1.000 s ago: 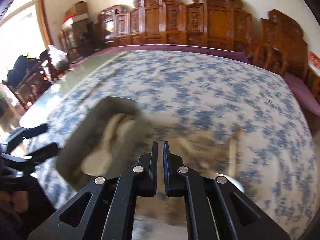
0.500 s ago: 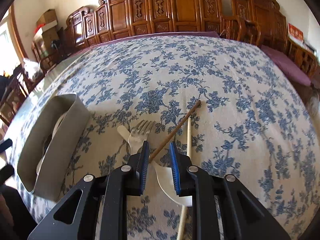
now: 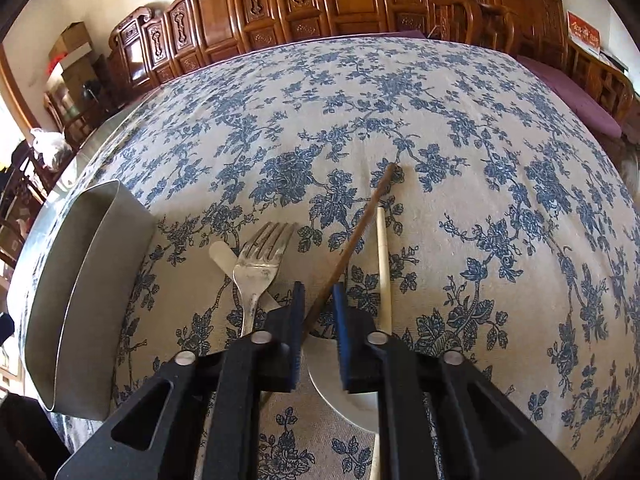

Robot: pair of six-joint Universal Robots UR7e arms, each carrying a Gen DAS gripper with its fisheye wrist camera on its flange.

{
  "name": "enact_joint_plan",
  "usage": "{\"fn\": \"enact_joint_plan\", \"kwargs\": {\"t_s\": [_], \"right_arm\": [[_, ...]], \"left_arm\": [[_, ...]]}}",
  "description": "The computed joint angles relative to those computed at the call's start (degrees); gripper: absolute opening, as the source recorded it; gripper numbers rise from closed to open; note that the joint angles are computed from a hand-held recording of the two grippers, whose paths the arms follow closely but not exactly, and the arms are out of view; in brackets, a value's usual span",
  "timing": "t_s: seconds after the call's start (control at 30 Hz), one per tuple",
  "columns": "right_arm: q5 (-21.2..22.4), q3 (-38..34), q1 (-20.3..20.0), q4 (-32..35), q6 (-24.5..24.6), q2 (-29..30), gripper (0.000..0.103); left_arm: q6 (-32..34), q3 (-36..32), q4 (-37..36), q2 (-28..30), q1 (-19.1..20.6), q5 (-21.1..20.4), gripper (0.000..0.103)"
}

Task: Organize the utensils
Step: 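Grasp another wooden chopstick from the pile with the right tool, then grasp a steel fork with the left tool while the right tool holds the chopstick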

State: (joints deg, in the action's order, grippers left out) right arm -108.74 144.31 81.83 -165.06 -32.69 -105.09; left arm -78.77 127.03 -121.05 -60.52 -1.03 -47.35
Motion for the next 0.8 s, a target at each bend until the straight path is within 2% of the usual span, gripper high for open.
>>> {"fn": "enact_joint_plan", "kwargs": {"t_s": [0.03, 0.3, 0.5, 0.8], "right_arm": [[0.4, -0.1, -0.2, 0.7, 0.1, -0.5, 0.007], [7.0, -0.6, -2.2, 5.4, -1.2, -7.7, 0.006], [8.2, -0.8, -3.5, 5.1, -4.9, -10.9, 0.006], [11.9, -2.3, -8.1, 7.9, -7.2, -14.4, 0.006]], "left_arm": [[0.0, -0.4, 0.6, 0.2, 0.0, -0.1, 0.089], [1.0, -2.6, 1.6, 1.4, 0.1, -1.1, 0.089], [4.9, -5.1, 0.7, 3.5, 0.9, -2.3, 0.089], [12.2, -9.1, -6.0, 9.9, 4.8, -4.8, 0.071]]}}
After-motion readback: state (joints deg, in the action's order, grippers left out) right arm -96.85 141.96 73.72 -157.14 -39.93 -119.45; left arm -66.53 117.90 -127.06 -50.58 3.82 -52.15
